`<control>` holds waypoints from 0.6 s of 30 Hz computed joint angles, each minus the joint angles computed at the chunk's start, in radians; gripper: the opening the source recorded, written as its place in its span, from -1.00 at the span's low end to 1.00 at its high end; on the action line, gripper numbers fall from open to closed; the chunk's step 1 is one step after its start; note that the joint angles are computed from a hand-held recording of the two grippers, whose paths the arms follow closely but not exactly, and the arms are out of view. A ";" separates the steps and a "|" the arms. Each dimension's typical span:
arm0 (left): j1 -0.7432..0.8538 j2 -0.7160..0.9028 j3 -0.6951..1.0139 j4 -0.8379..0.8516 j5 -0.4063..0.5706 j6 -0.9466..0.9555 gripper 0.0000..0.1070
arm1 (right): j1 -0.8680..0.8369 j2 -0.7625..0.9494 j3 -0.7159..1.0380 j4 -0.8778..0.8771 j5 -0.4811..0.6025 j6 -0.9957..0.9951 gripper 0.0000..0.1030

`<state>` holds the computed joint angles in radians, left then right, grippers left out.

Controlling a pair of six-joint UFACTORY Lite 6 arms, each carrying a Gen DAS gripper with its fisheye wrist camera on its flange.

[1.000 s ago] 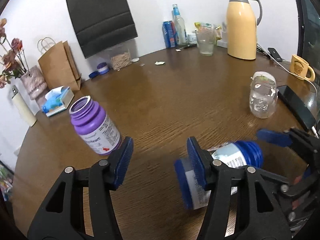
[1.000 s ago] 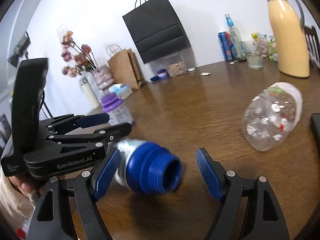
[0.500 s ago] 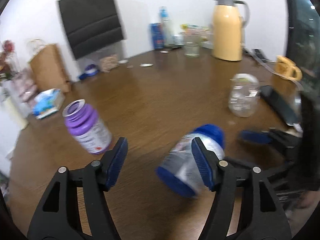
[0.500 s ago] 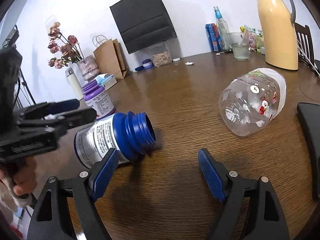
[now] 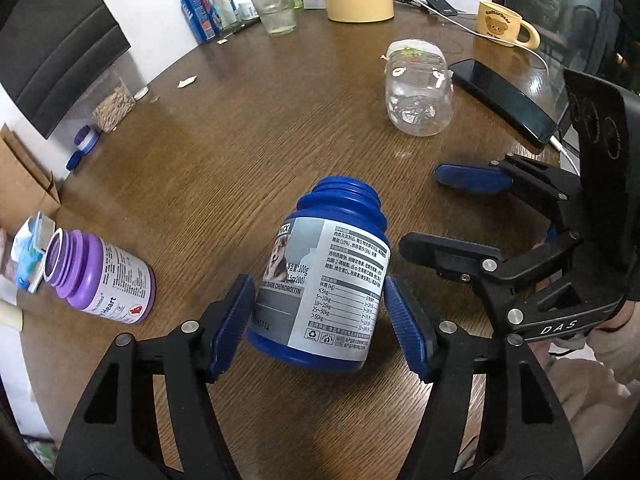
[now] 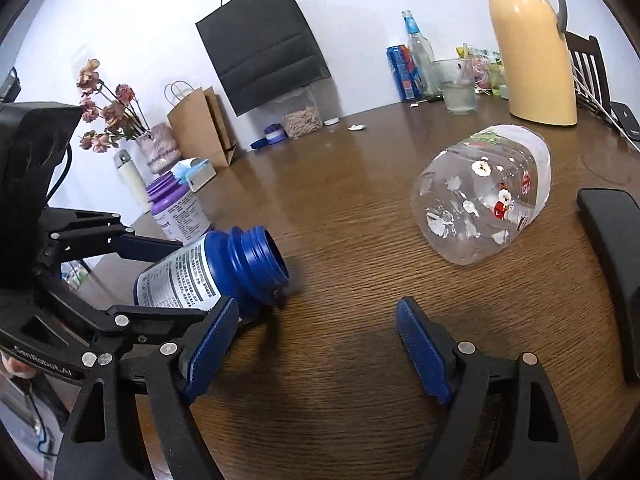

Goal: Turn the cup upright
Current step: 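Close the left gripper around the bottle body and lift it, then rotate the held bottle with the left gripper until the cap points up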

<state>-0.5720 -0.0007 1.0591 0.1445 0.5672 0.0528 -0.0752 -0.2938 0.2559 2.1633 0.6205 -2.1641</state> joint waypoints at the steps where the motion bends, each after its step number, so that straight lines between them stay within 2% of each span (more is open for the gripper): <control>1: -0.001 0.010 0.011 0.001 0.007 -0.002 0.18 | -0.001 -0.005 -0.008 0.017 -0.001 -0.014 0.68; 5: 0.005 0.048 0.065 -0.036 0.058 0.044 0.18 | -0.019 0.000 -0.014 0.017 0.014 -0.020 0.67; 9: 0.022 0.140 0.109 -0.032 0.063 0.040 0.18 | -0.062 0.021 -0.013 -0.060 0.077 -0.003 0.68; 10: 0.028 0.168 0.116 -0.043 0.058 0.052 0.11 | -0.030 0.022 -0.002 -0.046 0.042 -0.018 0.67; 12: 0.026 0.166 0.087 -0.015 0.000 0.017 0.11 | 0.042 -0.005 -0.002 0.028 -0.043 -0.066 0.68; 13: 0.025 0.153 0.070 -0.010 -0.023 0.010 0.11 | 0.052 -0.014 -0.008 0.048 -0.051 -0.085 0.68; 18: 0.027 -0.016 -0.089 0.045 -0.145 -0.095 0.11 | -0.047 0.039 -0.003 -0.057 0.074 -0.009 0.68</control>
<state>-0.5452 -0.0167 0.9700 0.1896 0.4224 -0.0425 -0.1222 -0.2551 0.2530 2.1058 0.6940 -2.1731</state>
